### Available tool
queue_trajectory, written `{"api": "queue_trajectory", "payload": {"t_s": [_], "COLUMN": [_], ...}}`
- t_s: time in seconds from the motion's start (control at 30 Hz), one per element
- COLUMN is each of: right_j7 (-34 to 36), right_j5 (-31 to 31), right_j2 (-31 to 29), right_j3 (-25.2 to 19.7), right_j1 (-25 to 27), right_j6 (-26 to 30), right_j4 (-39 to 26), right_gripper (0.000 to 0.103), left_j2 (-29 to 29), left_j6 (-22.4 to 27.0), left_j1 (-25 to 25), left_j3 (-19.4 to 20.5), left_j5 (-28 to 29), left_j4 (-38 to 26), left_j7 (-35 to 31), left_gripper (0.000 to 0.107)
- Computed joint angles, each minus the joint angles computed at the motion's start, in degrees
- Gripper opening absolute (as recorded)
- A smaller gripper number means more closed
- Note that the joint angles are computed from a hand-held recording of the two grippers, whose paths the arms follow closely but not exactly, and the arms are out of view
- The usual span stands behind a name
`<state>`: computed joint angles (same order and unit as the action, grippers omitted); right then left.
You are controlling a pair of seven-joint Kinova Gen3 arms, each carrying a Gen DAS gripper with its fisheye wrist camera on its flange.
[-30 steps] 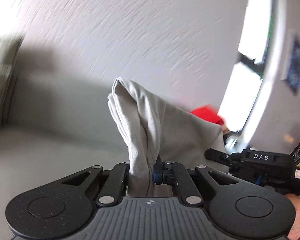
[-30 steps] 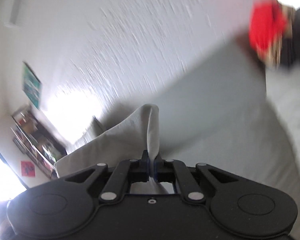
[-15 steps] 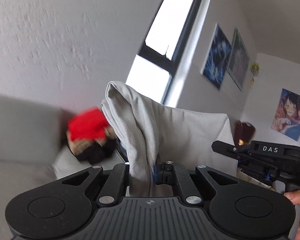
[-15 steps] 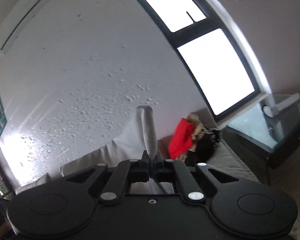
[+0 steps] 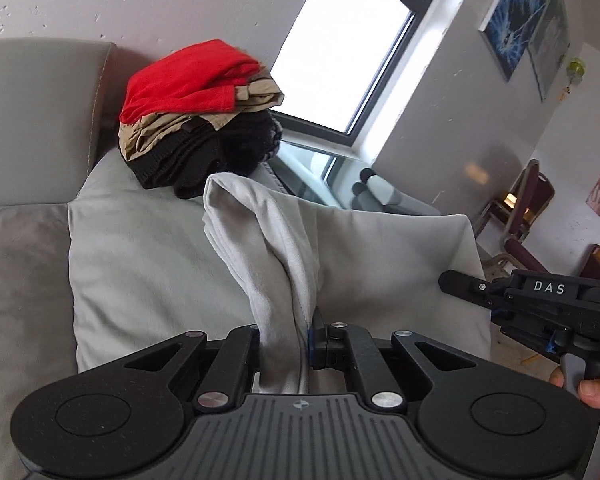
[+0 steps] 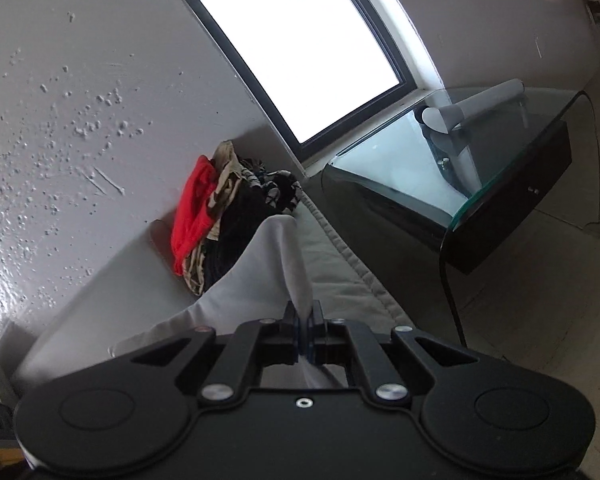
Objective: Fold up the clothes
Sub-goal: 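Lay the shirt on the sofa cushion and open both grippers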
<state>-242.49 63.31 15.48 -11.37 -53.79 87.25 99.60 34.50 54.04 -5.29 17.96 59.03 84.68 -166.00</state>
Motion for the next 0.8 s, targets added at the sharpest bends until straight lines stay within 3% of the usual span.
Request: {"api": "queue_trajectory", "payload": {"t_s": [0.03,0.1,0.17,0.27,0.37,0.4,0.47,0.57,0.63,0.7,0.8], "right_j7": [1.4,2.9,3.7,1.3,3.5,4.5,8.4,15.4,20.0,24.4,24.8], "right_j5": [-0.7,-3.6,-6.9,-8.0,-10.2,-10.7,-11.4,-12.1,-13.3,-15.5,-20.4], "right_j2": [0.4,0.8,0.8,0.0,-0.5,-0.8,-0.8,1.9,4.8,8.0,10.2], "right_j3": [0.4,0.8,0.7,0.2,-1.6,-1.5,-1.5,-8.4,-13.3,-14.8,-9.8], "right_j1": [1.1,2.7,3.9,0.3,-2.6,-3.5,-4.4,0.7,4.6,4.8,-1.3], "right_j6": [-0.9,-2.8,-3.6,0.8,4.7,4.5,3.1,2.8,4.1,7.0,10.0], "right_j4": [-0.1,-0.1,-0.1,1.0,-0.8,-1.0,-2.5,-6.6,-10.1,-14.6,-19.9], "right_gripper": [0.004,0.006,0.018,0.038,0.037,0.036,0.018,0.015,0.015,0.015,0.015], "left_j2": [1.0,1.5,0.4,-1.5,-3.9,-4.6,-6.2,-9.1,-11.0,-12.8,-15.1], "left_j6": [-0.4,-2.9,-7.6,-14.0,-13.6,-12.2,-10.6,-11.1,-14.2,-18.2,-18.5], "left_j1": [1.9,6.6,8.9,9.7,4.6,2.8,-1.7,-4.2,-0.7,4.6,8.7], "left_j3": [-1.1,-4.8,-8.0,-11.0,-7.8,-6.3,-1.1,4.1,2.4,-1.6,-5.8], "left_j5": [-2.0,-6.7,-8.6,-9.3,-10.5,-10.2,-10.1,-11.3,-13.9,-18.4,-24.5], "left_j4": [-1.9,-4.1,-3.0,-0.4,2.5,3.6,6.9,12.5,15.7,17.7,18.6], "left_j7": [1.9,6.2,9.8,12.8,11.5,9.8,5.1,-0.4,0.1,4.1,9.0], "left_gripper": [0.011,0.027,0.028,0.026,0.023,0.017,0.015,0.017,0.025,0.032,0.032]}}
